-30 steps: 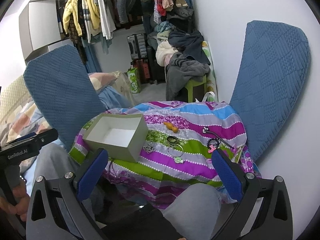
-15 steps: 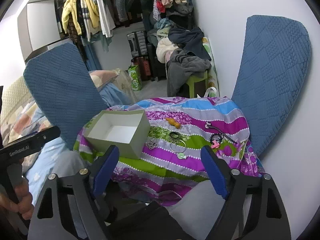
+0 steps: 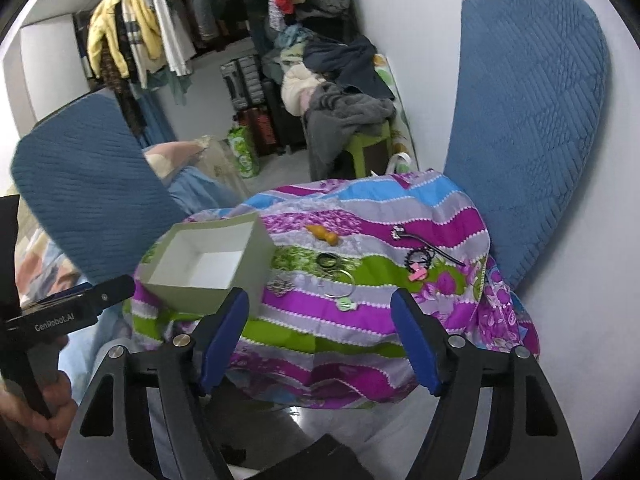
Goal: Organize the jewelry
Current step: 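Move the left tool to the black rubber ring while the right tool moves to the pink hair clip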
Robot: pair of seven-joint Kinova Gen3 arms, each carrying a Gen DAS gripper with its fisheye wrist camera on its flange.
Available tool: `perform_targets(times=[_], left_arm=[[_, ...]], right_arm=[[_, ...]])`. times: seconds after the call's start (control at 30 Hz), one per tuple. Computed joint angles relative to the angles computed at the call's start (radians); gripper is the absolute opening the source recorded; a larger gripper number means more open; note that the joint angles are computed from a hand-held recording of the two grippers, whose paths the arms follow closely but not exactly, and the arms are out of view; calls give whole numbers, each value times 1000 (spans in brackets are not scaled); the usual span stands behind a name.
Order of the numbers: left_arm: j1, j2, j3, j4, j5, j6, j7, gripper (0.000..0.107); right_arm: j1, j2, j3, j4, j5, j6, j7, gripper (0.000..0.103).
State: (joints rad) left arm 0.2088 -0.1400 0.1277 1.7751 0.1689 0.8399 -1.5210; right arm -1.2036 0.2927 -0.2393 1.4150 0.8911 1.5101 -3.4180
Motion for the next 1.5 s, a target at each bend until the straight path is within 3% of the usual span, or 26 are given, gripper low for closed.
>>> perform_targets(times=[0.17,0.37,0.5,0.63,0.7,1.03,1.23,1.5], left_arm=[[17,142,13,-93,41,14,-26,103],[18,275,27,-240,111,91,-45,101],[26,320,45,-243,155,39,-87,101],[41,364,67,-195,198,-66,-130,101],[47,387,72,-179,205,-97,-138,96],[138,541,72,-223,93,-164,-64,91],[209,663,49,-328,0,-160,2,82],[274,786,10,-439,-109,-123,76,74]], right_arm=[[95,-36,12,42,-65,-73,41,62],[182,-62,14,48,-110,-108,115,62],[226,-71,20,114,-110,-155,152,62],[266,-106,19,278,-70,-282,47,58],[289,-114,15,347,-51,-336,3,56],[387,-95,32,501,-26,-536,-47,53],[423,-44,68,537,17,-632,-37,53],[498,5,132,569,-35,-808,48,46]])
